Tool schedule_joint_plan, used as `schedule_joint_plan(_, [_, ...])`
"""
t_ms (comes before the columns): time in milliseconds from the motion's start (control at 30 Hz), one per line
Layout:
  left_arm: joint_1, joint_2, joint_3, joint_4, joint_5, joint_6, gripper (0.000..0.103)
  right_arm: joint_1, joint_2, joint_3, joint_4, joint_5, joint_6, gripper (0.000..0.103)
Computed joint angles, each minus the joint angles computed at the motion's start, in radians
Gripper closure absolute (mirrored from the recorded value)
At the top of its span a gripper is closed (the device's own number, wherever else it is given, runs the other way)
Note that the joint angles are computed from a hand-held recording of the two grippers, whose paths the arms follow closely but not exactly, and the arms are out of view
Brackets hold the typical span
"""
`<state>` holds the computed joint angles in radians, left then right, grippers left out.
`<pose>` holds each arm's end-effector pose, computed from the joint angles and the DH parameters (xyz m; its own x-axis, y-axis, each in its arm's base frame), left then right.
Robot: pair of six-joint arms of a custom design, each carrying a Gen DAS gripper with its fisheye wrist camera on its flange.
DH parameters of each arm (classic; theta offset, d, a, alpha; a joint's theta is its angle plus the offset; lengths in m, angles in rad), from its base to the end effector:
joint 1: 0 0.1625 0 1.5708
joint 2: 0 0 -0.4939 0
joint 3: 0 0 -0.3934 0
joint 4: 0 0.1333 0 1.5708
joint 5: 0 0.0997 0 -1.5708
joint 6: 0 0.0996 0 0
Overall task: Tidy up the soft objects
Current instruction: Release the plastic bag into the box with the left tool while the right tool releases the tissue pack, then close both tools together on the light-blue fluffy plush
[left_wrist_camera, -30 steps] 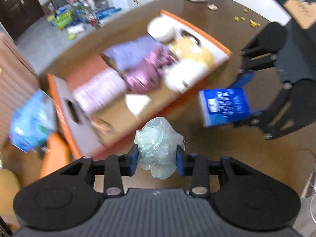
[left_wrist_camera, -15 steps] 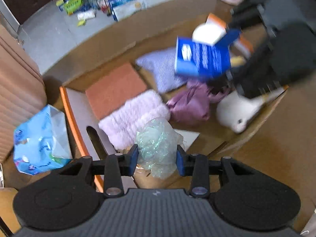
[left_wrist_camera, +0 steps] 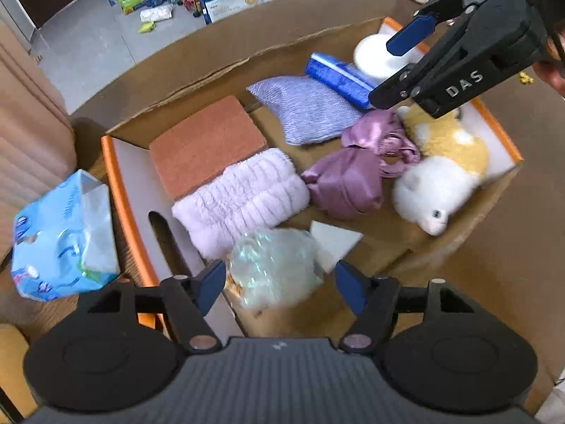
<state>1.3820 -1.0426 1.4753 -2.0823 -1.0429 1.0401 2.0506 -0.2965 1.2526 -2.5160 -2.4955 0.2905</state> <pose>0.0465 -0.7340 0.3462 -0.2719 0.9068 -0.3220 0.8329 0.3894 0.3932 0.4162 -0.6833 -0.0756 -0.6401 -0.0196 0.7681 -0.2904 0.9317 -0.2182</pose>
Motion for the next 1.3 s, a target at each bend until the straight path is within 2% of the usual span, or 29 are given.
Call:
schedule_joint_plan(267, [-0.014,-0.158,0.101,0.004,-0.031,0.032,0.029,0.109,-0.06,0.094,0.023,-0.041,0.092,0.04])
schedule_joint_plan(333, [-0.009,-0.193,0.126,0.002,-0.037,0.034,0.028,0.138,-0.071,0.13,0.008,-0.04,0.111,0.037])
schedule_joint_plan(433, [0.009,-0.253,0.186,-0.021,-0.04,0.06,0.028,0.176,-0.077,0.185,-0.005,-0.028,0.14,0.037])
schedule_joint_plan(567, [0.06,-0.332,0.244,-0.018,-0.085,0.096,0.028,0.221,-0.067,0.255,-0.068,0.01,0.139,0.037])
schedule_joint_plan(667, [0.115,-0.377,0.268,-0.017,-0.133,0.124,0.028,0.254,-0.05,0.32,-0.177,0.04,0.122,0.036])
schedule_joint_plan(833, [0.233,-0.443,0.308,-0.076,-0.254,0.194,0.024,0.306,0.002,0.413,-0.414,0.074,0.084,0.035])
schedule_joint_plan(1000, [0.323,-0.479,0.393,-0.223,-0.322,0.267,0.022,0.341,0.089,0.437,-0.604,0.06,0.042,0.035])
schedule_joint_plan(1067, [0.347,-0.475,0.402,-0.256,-0.366,0.249,0.022,0.341,0.125,0.438,-0.717,0.068,0.002,0.035])
schedule_joint_plan(1167, [0.391,-0.456,0.418,-0.356,-0.496,0.196,0.02,0.34,0.209,0.4,-0.945,0.042,-0.095,0.035])
schedule_joint_plan(1233, [0.42,-0.436,0.433,-0.417,-0.573,0.137,0.02,0.324,0.276,0.356,-1.129,0.068,-0.177,0.035])
schedule_joint_plan(1300, [0.441,-0.412,0.42,-0.403,-0.631,0.075,0.021,0.299,0.327,0.315,-1.242,0.12,-0.206,0.036])
